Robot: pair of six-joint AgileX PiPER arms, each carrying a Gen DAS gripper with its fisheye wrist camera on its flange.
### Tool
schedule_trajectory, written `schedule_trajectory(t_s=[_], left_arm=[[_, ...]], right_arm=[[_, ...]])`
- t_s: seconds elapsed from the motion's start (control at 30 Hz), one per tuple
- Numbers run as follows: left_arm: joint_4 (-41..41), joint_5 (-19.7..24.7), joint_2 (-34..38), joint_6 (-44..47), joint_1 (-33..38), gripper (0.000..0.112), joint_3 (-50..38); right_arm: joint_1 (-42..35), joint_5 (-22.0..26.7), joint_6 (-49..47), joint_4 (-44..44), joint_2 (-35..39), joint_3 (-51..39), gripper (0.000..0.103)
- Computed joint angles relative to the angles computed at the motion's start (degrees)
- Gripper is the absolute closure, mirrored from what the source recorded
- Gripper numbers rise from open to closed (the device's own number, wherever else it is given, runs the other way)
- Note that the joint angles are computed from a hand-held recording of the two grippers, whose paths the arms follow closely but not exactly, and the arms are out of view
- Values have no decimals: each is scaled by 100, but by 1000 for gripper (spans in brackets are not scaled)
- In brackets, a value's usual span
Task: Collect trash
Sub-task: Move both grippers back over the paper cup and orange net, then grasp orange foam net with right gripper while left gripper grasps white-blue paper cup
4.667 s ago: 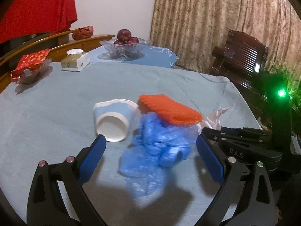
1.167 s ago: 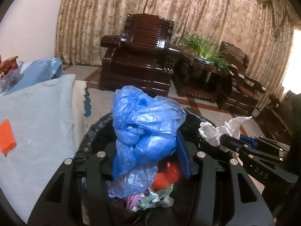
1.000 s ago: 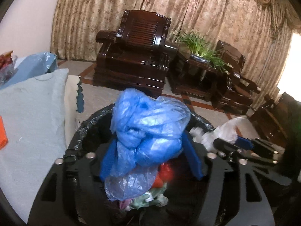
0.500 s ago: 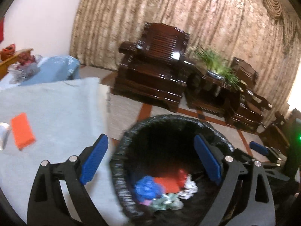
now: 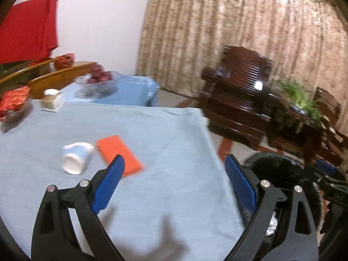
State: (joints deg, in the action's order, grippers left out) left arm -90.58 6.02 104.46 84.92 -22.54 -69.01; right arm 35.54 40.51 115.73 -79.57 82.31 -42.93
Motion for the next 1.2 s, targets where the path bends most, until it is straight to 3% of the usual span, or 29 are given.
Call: schedule_trajectory(t_s=[0.2,0.47,0.6,0.8,0.97,1.2], left_arm=[[522,-79,-38,-320,767,22,19],[1818,4,404,-1491,1593,22,-383],[3024,108,773,-2662,1752,22,-825],[3474,183,1278,-3054,1962,22,-1340],[3795,214,1590,-3264,2126,22,-1634],[3995,320,1858,-3464,2218,22,-1886]], right_arm=[[-63,-516,-260,-151,902,-985,10],[-105,-1040,-1073,135,2252,-2614,10],[-122,-1236,-1897,667,3051,-3670,10],[-158,-1372,-3731,2144,4221,-5285,10],[-159,-1118,-5083,3374,5182,-6704,10],[-209,-194,-6647,4845,6488,-8881,10]])
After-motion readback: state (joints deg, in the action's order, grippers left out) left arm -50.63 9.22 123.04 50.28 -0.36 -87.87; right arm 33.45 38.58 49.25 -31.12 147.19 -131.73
